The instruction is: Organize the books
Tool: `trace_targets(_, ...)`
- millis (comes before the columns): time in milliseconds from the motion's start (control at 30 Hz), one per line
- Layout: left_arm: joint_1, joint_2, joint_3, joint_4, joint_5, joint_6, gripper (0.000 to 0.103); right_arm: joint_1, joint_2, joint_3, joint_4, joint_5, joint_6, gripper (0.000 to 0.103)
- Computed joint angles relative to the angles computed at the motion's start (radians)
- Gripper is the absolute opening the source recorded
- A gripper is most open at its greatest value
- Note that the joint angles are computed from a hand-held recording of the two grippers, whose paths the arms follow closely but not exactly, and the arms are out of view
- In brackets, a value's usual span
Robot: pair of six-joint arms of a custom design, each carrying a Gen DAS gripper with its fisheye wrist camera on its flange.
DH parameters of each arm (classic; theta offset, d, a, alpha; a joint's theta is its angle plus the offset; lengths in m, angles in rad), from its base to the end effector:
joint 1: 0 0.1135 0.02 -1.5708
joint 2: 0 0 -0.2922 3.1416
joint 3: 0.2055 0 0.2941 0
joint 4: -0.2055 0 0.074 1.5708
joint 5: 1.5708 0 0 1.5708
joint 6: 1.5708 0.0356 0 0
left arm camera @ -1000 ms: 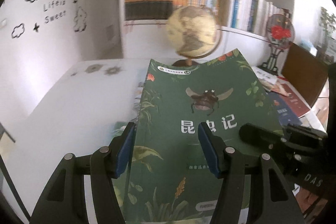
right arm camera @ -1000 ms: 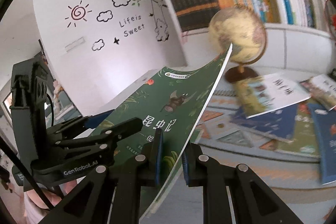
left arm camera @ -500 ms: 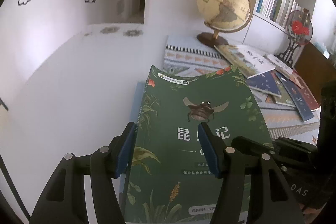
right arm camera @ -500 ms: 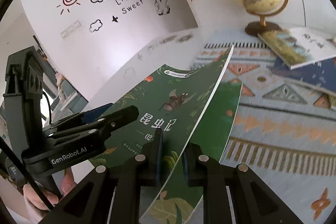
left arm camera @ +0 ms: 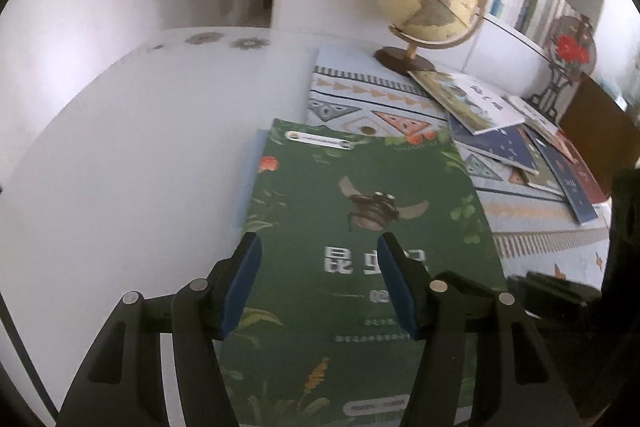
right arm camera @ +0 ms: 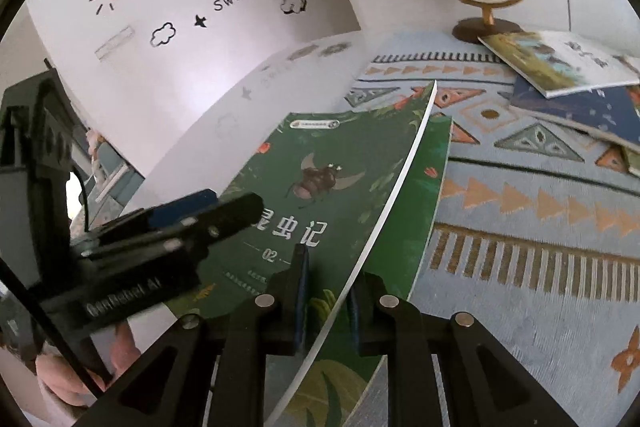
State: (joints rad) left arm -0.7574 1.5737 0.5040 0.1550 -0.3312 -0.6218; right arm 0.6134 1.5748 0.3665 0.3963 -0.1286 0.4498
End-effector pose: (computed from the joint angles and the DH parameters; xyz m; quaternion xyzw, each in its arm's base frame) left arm 0.2096 -0.1822 0.0967 0.0103 0.9352 -0.0818 0.3445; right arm 0.2055 0.1503 0.0785 -0.0995 0.9219 0.2388 0.2883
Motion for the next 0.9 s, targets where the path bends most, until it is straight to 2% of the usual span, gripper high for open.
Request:
trace_targets(67, 0.016, -0.002, -0.002, -0.002, 0.005, -0.004, 0.058, 0.007, -0.008, -0.007, 0.005, 0.028, 0.008, 0.018)
trace_targets(133, 0.025, -0.007, -0.004, -0.008, 0.009, -0.015, 0.061, 0.013, -0.028, -0.009, -0.020, 0.052, 0.018, 0.032)
trace_targets(167, 0.031, -0.013, -0.007, -0.013, 0.010, -0.023, 0.065, 0.008, -0.034, -0.006, -0.039, 0.055, 0.017, 0.034)
trace_targets(200, 0.039, -0.023, -0.011, -0.018, 0.011, -0.033, 0.066, -0.004, -0.044, -0.003, -0.059, 0.055, 0.017, 0.041)
trace_targets(233, 0.044, -0.031, -0.014, -0.023, 0.012, -0.039, 0.066, -0.026, -0.063, -0.007, -0.076, 0.041, 0.029, 0.053)
trace_targets(267, 0.050, -0.041, -0.013, -0.034, 0.010, -0.047, 0.066, -0.046, -0.086, -0.016, -0.087, 0.037, 0.037, 0.056)
trace_targets(367, 0.051, -0.067, 0.000, -0.081, -0.014, -0.057, 0.068, -0.174, -0.197, -0.069, -0.096, -0.057, 0.042, 0.057)
trace_targets(533, 0.023, -0.061, 0.073, -0.135, -0.034, -0.048, 0.077, -0.479, -0.394, -0.104, -0.218, -0.287, -0.029, 0.058)
trace_targets(667, -0.022, 0.050, 0.234, -0.200, -0.038, -0.019, 0.083, -0.805, -0.406, -0.049, -0.339, -0.500, -0.155, 0.061)
trace_targets(800, -0.057, 0.224, 0.464, -0.268, -0.016, 0.019, 0.083, -1.117, -0.223, 0.106, -0.459, -0.671, -0.316, 0.065)
trace_targets(900, -0.071, 0.403, 0.721, -0.374, 0.031, 0.056, 0.083, -1.258, -0.061, 0.271, -0.576, -0.703, -0.455, 0.065)
